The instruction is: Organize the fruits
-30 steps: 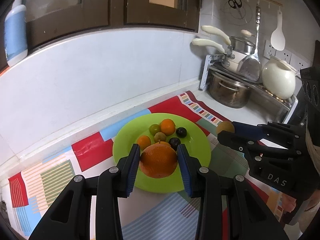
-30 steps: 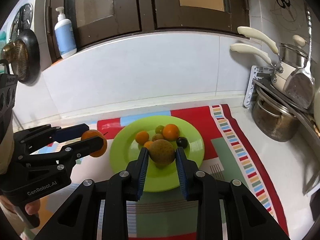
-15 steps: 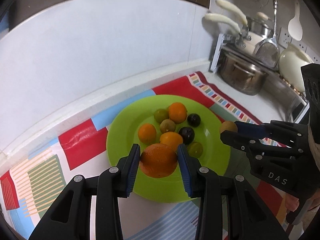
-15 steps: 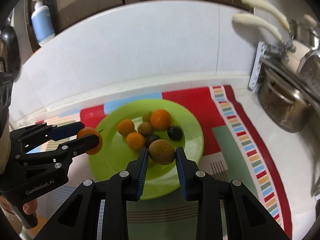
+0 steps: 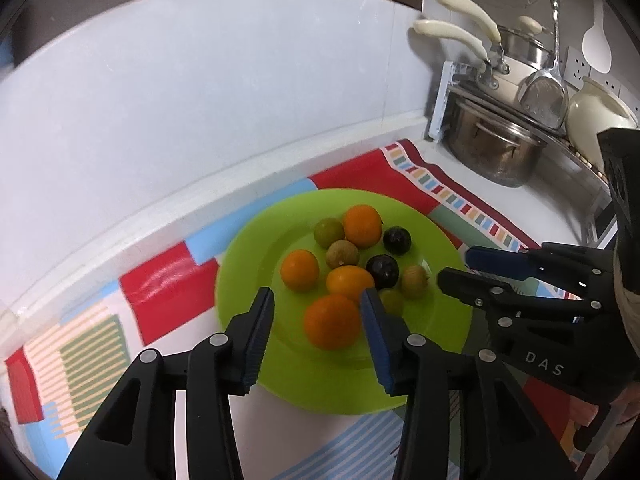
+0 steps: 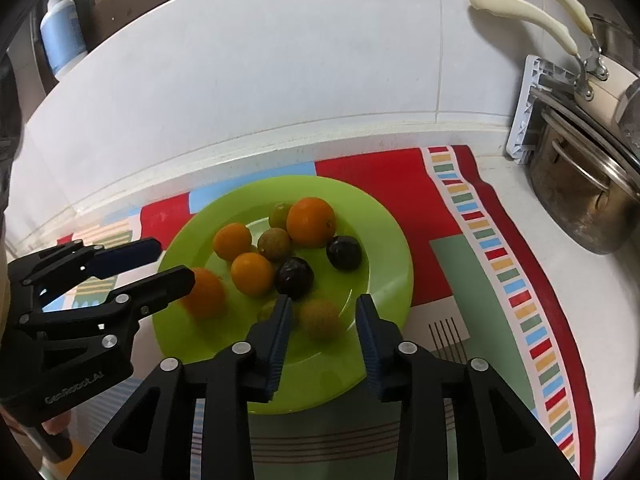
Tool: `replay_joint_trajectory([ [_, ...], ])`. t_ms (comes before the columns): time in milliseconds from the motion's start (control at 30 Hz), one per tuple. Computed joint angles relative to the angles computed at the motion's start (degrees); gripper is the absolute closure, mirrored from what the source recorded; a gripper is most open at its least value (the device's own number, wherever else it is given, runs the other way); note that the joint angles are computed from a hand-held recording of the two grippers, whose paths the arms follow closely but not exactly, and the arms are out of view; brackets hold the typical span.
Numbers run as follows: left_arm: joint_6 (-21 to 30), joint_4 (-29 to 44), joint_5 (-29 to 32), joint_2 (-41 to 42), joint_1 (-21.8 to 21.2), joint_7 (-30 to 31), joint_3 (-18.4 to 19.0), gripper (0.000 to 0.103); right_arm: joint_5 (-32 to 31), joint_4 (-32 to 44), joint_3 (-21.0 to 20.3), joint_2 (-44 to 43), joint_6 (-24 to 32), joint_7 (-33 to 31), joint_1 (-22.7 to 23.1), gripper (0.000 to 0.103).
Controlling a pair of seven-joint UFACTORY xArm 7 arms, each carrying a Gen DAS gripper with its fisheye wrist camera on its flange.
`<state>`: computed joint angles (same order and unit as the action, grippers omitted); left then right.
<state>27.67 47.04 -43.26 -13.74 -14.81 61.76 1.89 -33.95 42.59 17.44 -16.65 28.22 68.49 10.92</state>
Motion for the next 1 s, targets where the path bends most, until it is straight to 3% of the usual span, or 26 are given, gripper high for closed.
replay_joint_trajectory([
  [200, -0.6, -4.1, 1.4, -6.8, 0.3, -2.0, 0.9, 0.05, -0.5, -1.6, 2.5, -5.4, 3.0, 3.0, 0.3, 0.064],
  [400, -2.4, -9.9, 4.4, -15.8, -1.1, -6.1, 3.2, 0.036, 0.8, -3.0, 6.2, -12.2, 8.5, 4.8, 1.6, 0.062],
  [533, -3.8, -14.0, 8.1, -22.4, -1.3, -9.7, 4.3, 0.026, 2.2, -3.7, 8.8, -16.5, 11.6, 6.2, 2.3, 0.052],
  [733, -2.4, -18.6, 13.6, -32.0, -1.0, -15.0, 6.1, 0.017, 4.7, -3.5, 11.6, -21.6, 16.6, 6.9, 3.8, 0.05],
  [1000, 1.7, -23.4, 20.3, -44.3, 0.2, -20.1, 7.9, 0.012, 7.9, -2.3, 15.8, -27.5, 23.3, 7.6, 5.5, 0.046],
])
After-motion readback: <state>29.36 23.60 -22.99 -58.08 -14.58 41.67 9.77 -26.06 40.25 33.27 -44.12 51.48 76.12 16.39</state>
